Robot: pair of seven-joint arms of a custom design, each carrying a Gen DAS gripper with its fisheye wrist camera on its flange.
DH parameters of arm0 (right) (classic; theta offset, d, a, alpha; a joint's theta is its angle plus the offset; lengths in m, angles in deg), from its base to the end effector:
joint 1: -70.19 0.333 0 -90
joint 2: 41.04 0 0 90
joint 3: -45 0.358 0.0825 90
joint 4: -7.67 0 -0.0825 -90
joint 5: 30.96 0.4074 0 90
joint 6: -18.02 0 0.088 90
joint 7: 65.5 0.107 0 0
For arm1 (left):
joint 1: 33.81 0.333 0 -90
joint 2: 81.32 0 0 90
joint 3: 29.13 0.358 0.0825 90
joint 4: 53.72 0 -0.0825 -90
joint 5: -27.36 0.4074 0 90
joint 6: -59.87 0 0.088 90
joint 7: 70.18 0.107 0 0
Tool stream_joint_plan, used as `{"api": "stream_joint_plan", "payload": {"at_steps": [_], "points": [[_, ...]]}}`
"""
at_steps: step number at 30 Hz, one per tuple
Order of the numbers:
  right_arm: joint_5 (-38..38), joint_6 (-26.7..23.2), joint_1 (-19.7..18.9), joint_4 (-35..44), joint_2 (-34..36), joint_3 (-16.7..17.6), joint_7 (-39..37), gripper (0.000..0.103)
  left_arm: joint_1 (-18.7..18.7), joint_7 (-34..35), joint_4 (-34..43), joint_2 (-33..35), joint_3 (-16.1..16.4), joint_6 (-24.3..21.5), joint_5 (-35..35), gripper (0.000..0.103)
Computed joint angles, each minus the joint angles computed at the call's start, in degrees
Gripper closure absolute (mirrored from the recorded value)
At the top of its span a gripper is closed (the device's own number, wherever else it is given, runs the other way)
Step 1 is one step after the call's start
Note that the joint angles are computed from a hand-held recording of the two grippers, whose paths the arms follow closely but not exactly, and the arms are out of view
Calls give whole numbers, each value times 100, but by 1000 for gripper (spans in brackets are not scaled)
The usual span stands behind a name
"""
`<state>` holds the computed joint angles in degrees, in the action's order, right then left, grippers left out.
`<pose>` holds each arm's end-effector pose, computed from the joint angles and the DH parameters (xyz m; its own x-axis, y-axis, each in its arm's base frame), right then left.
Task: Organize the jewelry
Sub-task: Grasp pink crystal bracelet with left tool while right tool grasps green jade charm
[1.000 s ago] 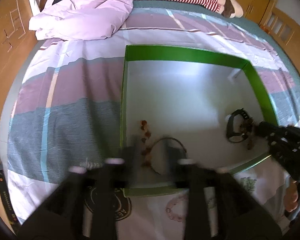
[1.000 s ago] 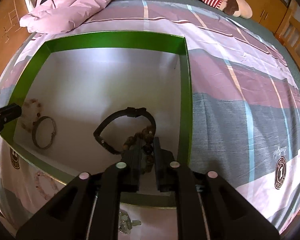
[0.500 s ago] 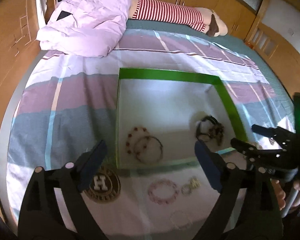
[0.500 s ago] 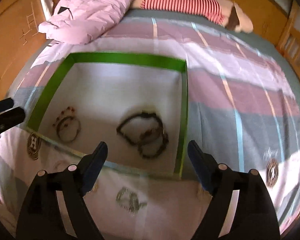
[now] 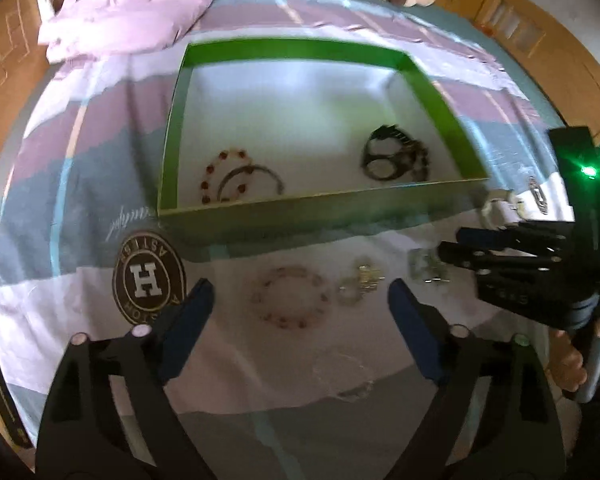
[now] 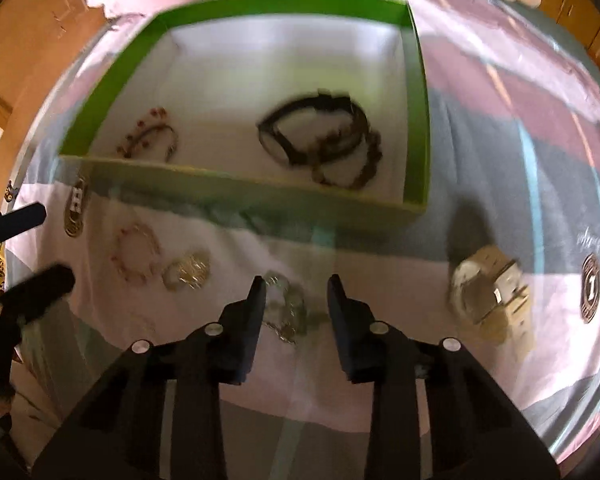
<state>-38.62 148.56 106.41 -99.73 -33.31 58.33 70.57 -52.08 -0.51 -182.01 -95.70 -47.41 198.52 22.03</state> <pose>0.4269 0.4857 0.5009 0.1424 -0.9813 -0.1294 -0.9624 -0.1067 -0.2498 0.4141 -0.3219 0.5432 -0.2576 -0.9548 0.1482 -0.9059 0.1852 -0.3809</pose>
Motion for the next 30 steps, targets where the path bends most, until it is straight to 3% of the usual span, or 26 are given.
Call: {"api": "stream_joint_plan", "payload": {"at_steps": [5, 10, 12, 19, 21, 24, 30], "points": [[255, -14, -58, -28, 65, -4, -31, 79, 3, 135, -32, 267, 240, -150, -747, 44], [335, 8, -25, 80, 166, 33, -192, 79, 105, -130, 19, 471, 64, -127, -32, 55], [285, -98, 15, 188, 247, 44, -233, 81, 80, -143, 72, 572, 73, -172, 39, 64], [234, -311, 103, 368, 481, 30, -163, 84, 41, -225, 136, 794, 100, -108, 379, 66], [190, -355, 131, 425, 507, 30, -140, 92, 38, -360, 178, 825, 69, -147, 648, 81], [105, -373, 159, 439, 510, 28, -185, 93, 21, -642, 254, 866, -4, -298, 1302, 96], [-35, -264, 191, 451, 397, 11, -68, 96, -107, -716, 311, 813, -28, -373, 1777, 96]]}}
